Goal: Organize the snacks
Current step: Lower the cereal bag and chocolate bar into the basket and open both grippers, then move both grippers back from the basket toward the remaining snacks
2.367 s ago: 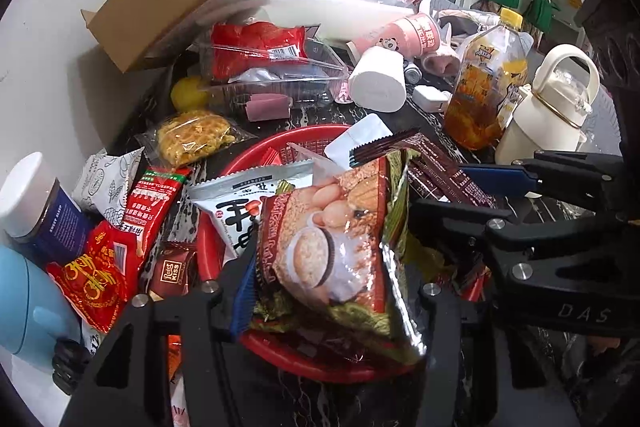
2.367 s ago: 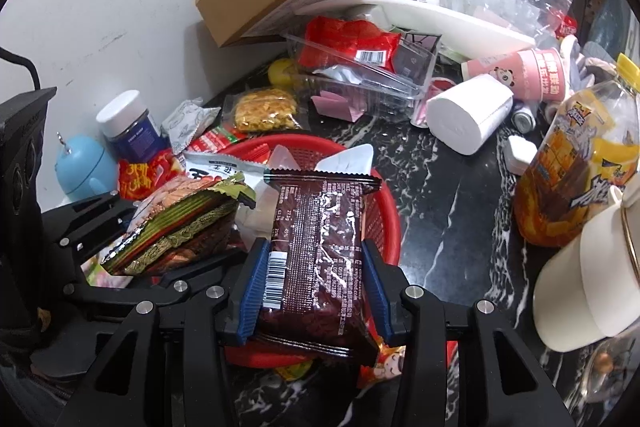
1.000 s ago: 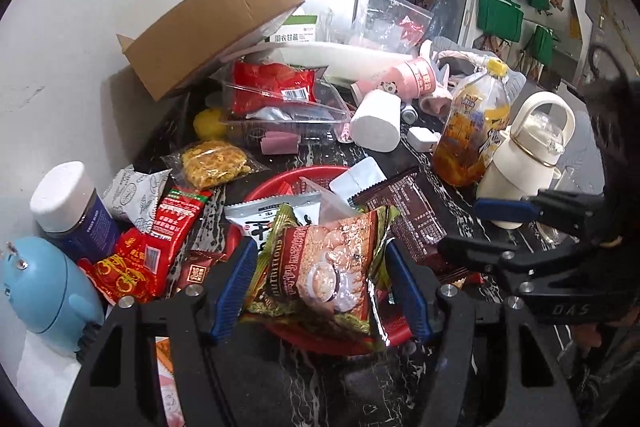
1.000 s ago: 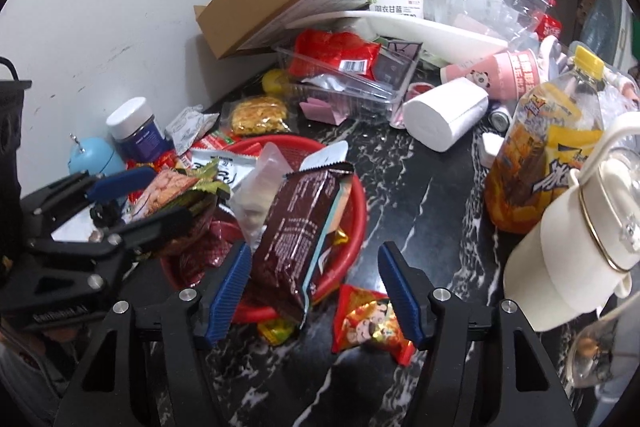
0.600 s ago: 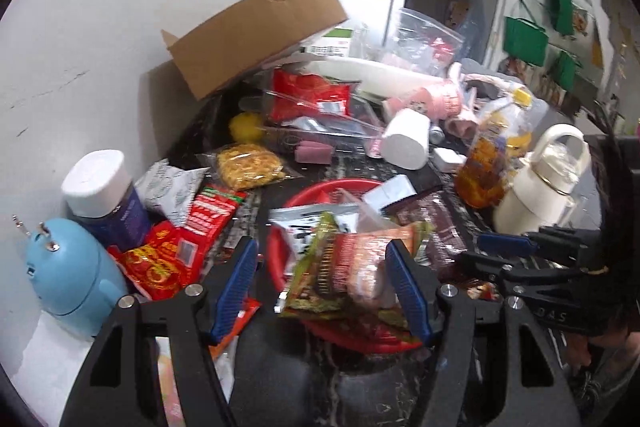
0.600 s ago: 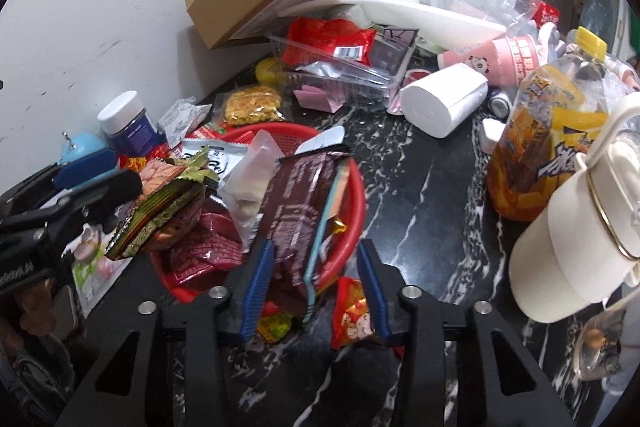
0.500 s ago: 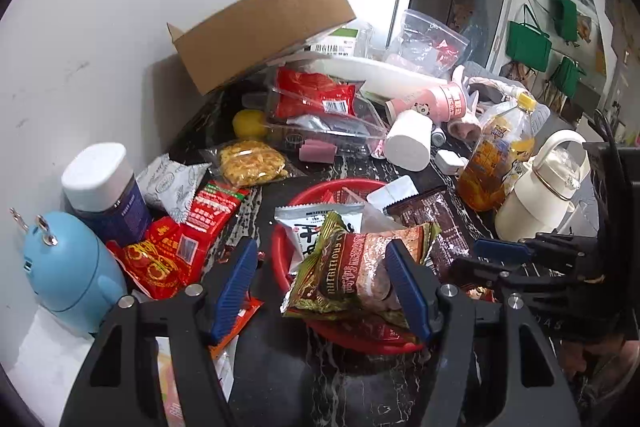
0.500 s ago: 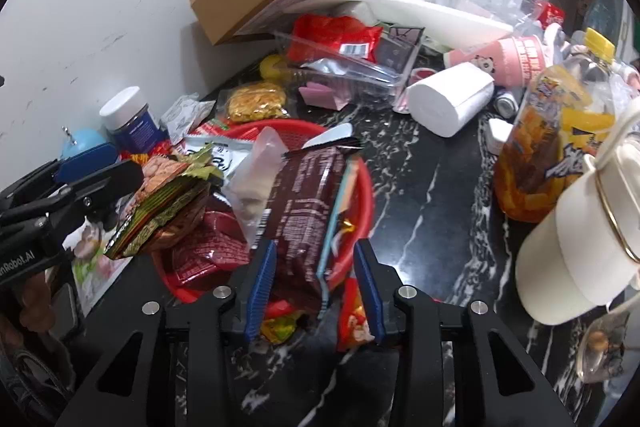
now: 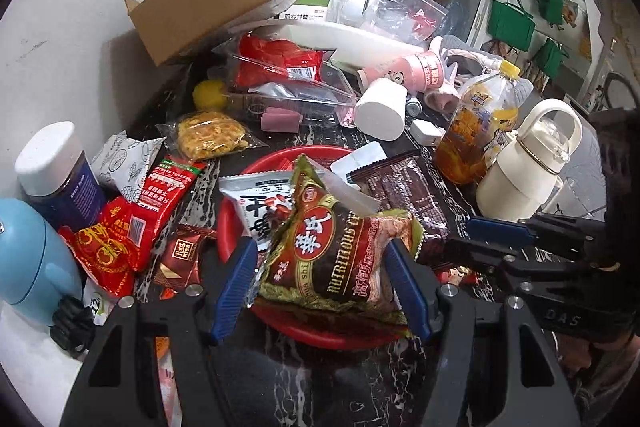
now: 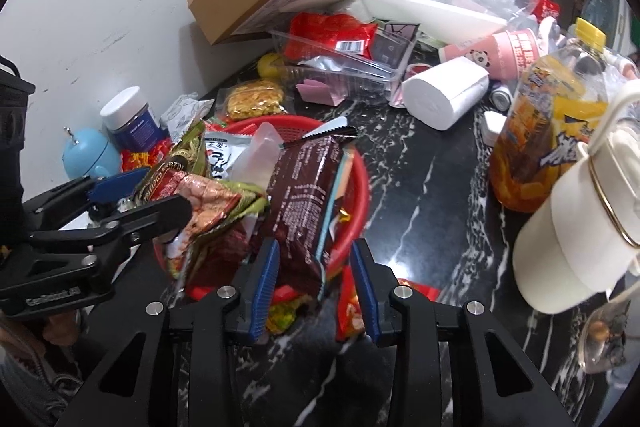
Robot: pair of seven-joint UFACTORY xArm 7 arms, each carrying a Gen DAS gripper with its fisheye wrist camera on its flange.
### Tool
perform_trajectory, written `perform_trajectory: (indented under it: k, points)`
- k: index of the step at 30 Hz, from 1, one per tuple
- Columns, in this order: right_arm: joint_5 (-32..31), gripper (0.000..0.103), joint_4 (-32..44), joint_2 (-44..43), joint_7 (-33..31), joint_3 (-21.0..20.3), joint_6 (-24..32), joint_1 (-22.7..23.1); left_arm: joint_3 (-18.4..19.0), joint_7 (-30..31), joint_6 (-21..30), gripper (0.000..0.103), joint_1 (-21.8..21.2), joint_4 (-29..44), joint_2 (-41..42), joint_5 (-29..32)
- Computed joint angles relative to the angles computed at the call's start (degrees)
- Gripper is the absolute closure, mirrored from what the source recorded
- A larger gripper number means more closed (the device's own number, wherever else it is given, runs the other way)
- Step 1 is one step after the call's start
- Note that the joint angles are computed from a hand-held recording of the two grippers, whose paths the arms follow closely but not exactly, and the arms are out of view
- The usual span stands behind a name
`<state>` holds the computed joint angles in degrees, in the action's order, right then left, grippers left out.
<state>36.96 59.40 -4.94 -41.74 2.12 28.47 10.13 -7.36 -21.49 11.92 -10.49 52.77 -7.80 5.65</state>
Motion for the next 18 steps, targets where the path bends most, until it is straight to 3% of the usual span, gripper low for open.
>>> perform_trajectory:
  k: [7, 18]
  points:
    - [0.7, 0.066, -1.8, -2.8, -0.2, -1.0, 0.7, 0.0, -2.3, -6.0, -1.9, 0.037, 2.6, -1.7, -2.8, 6.5]
    - [0.8, 0.065, -5.9, -8.7, -0.1, -2.5, 0.7, 1.9, -4.9, -9.9, 1.4, 0.037, 4.3, -2.7, -7.9, 10.9]
